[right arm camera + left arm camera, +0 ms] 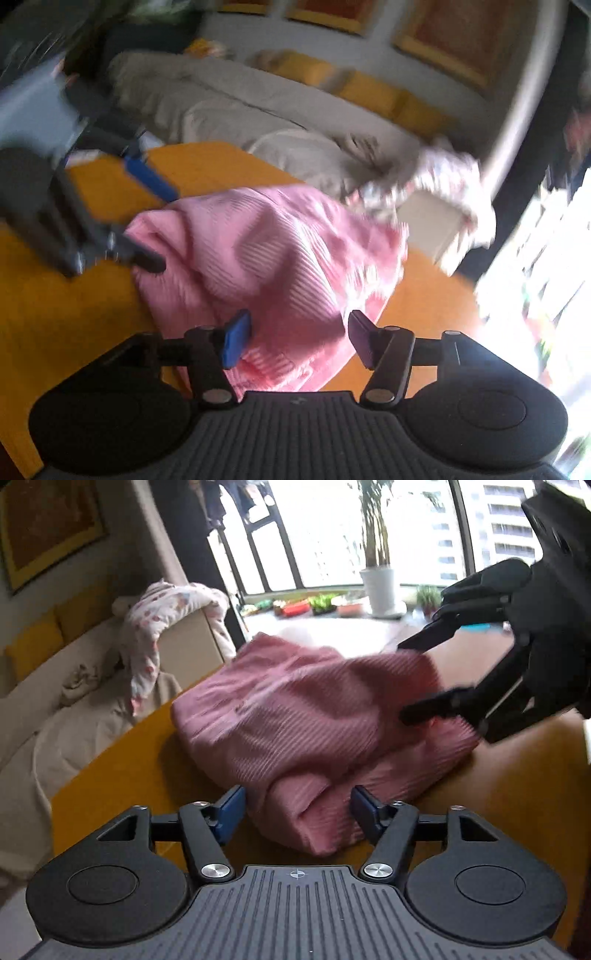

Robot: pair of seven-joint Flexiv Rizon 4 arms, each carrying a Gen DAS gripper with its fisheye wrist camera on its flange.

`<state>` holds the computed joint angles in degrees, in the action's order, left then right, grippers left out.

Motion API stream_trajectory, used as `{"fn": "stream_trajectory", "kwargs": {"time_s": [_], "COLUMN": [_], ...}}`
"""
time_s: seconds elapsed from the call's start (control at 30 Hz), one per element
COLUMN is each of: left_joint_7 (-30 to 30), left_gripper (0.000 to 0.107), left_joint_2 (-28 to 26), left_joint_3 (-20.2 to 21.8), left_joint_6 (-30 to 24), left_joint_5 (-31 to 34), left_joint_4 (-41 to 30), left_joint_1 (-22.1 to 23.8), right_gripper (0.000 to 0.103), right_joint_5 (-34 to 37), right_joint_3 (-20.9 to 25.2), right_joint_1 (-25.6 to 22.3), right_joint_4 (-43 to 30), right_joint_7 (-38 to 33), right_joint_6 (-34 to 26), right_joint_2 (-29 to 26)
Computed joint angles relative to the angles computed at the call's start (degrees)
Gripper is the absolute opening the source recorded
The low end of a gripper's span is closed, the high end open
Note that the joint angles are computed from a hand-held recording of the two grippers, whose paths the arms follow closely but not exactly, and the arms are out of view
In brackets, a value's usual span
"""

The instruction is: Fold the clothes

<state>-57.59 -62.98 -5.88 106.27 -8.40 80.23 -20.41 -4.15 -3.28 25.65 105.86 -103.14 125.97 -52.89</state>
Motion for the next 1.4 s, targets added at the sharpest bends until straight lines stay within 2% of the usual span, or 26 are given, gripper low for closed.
{"fn": "stream_trajectory", "kwargs": {"time_s": [0.03,0.07,0.1,0.13,0.17,0.3,0.33,0.43,0.5,0.57,0.6,0.63,0.67,0.7,0.77,0.83,0.9,0.93,0.97,1.0,1.03,1.07,1.1,1.23,1.33,1.4], "left_joint_7": [0.8,0.4,0.5,0.5,0.6,1.6,1.4,1.6,3.2,5.8,6.8,8.5,12.0,14.8,12.5,7.6,5.9,5.4,5.1,4.9,4.8,4.5,4.1,2.5,0.6,-0.9], "left_gripper": [0.069,0.069,0.070,0.070,0.070,0.070,0.070,0.074,0.079,0.084,0.083,0.072,0.046,0.035,0.023,0.022,0.022,0.022,0.022,0.022,0.022,0.022,0.022,0.022,0.022,0.022], "left_joint_2": [-0.6,-0.5,-0.5,-0.4,-0.4,-0.8,-1.1,-2.3,-2.4,-3.0,-3.4,-4.1,-4.9,-5.5,-3.7,-2.0,-1.1,-0.8,-0.5,-0.4,-0.5,-0.4,-0.4,-0.8,-0.5,-0.1], "left_joint_3": [1.1,0.3,-0.7,-0.4,0.2,0.9,1.7,3.3,0.5,0.3,1.9,5.5,7.4,7.4,1.9,-7.4,-12.8,-12.9,-12.4,-11.8,-11.6,-11.9,-12.5,-16.2,-17.5,-16.6], "left_joint_6": [-1.0,-1.3,-1.6,-1.6,-1.4,0.5,1.9,5.2,4.8,3.9,3.4,2.9,3.4,3.9,4.0,3.1,2.4,2.0,1.6,1.4,1.0,0.9,0.9,1.1,2.1,2.9], "left_joint_5": [-1.0,-0.2,0.1,0.2,0.3,1.1,0.7,-0.7,2.0,4.0,4.5,2.4,-1.7,-3.5,-1.2,5.2,7.3,7.5,7.6,7.6,7.6,7.6,7.7,8.8,9.4,9.1], "left_joint_4": [-1.1,-1.1,-1.0,-0.9,-1.1,-1.8,-2.1,-3.9,-4.7,-6.3,-7.2,-8.3,-8.8,-9.2,-6.8,-3.6,-1.1,-0.4,-0.2,-0.1,-0.5,-0.5,-0.4,-0.3,0.9,1.8], "left_joint_1": [-0.8,-0.1,0.6,0.6,0.2,-0.1,-0.7,-1.9,-0.1,-0.4,-1.5,-4.1,-5.9,-6.1,-2.3,5.2,9.6,9.9,9.8,9.5,9.4,9.5,10.0,12.6,14.0,14.0], "right_gripper": [0.055,0.029,0.011,0.011,0.010,0.009,0.009,0.009,0.009,0.009,0.009,0.009,0.009,0.009,0.009,0.009,0.014,0.017,0.024,0.039,0.048,0.063,0.068,0.068,0.067,0.027], "right_joint_5": [-5.3,-13.2,-20.7,-26.4,-29.2,-35.6,-36.7,-39.8,-43.7,-44.4,-44.2,-44.4,-44.5,-44.8,-45.7,-45.8,-35.3,-29.1,-23.8,-18.0,-14.5,-12.1,-10.0,-6.2,1.6,4.7], "right_joint_3": [2.9,4.7,6.7,9.6,13.7,31.6,33.6,33.9,35.2,33.8,32.6,31.6,30.5,29.5,25.5,16.2,9.2,6.6,3.9,1.5,-1.8,-5.3,-7.0,-8.3,-13.1,-11.8], "right_joint_1": [-4.0,-8.0,-12.0,-16.0,-20.0,-34.5,-36.1,-37.7,-39.3,-37.9,-37.0,-36.4,-35.8,-35.2,-33.6,-28.1,-20.1,-16.1,-12.1,-8.1,-4.1,-0.3,2.1,6.5,12.8,12.7], "right_joint_4": [-0.2,-0.3,-0.8,-1.8,-3.0,-6.4,-7.0,-8.2,-9.3,-10.2,-10.0,-10.0,-9.9,-9.9,-9.4,-7.0,-1.9,0.1,1.4,2.4,3.0,3.4,3.0,-0.8,-5.7,-8.3], "right_joint_7": [6.4,15.1,23.1,29.0,31.2,32.5,33.0,37.5,41.7,42.9,43.0,43.3,43.6,44.0,46.0,46.9,33.6,26.2,19.9,12.9,8.3,5.3,2.3,-7.4,-16.0,-21.2], "right_joint_6": [-0.8,-0.7,-0.2,0.3,0.8,-2.4,-3.0,-2.7,-3.7,-3.6,-3.1,-2.9,-2.7,-2.7,-2.8,-1.4,-1.8,-1.6,-0.2,2.0,5.3,8.5,10.6,11.2,8.8,5.9], "right_joint_2": [0.1,0.0,-0.3,-0.9,-1.7,-5.5,-6.2,-6.8,-8.1,-8.0,-7.5,-7.1,-6.8,-6.4,-5.2,-2.3,1.1,2.1,2.5,2.7,2.4,1.7,0.9,-1.9,-6.7,-7.9]}}
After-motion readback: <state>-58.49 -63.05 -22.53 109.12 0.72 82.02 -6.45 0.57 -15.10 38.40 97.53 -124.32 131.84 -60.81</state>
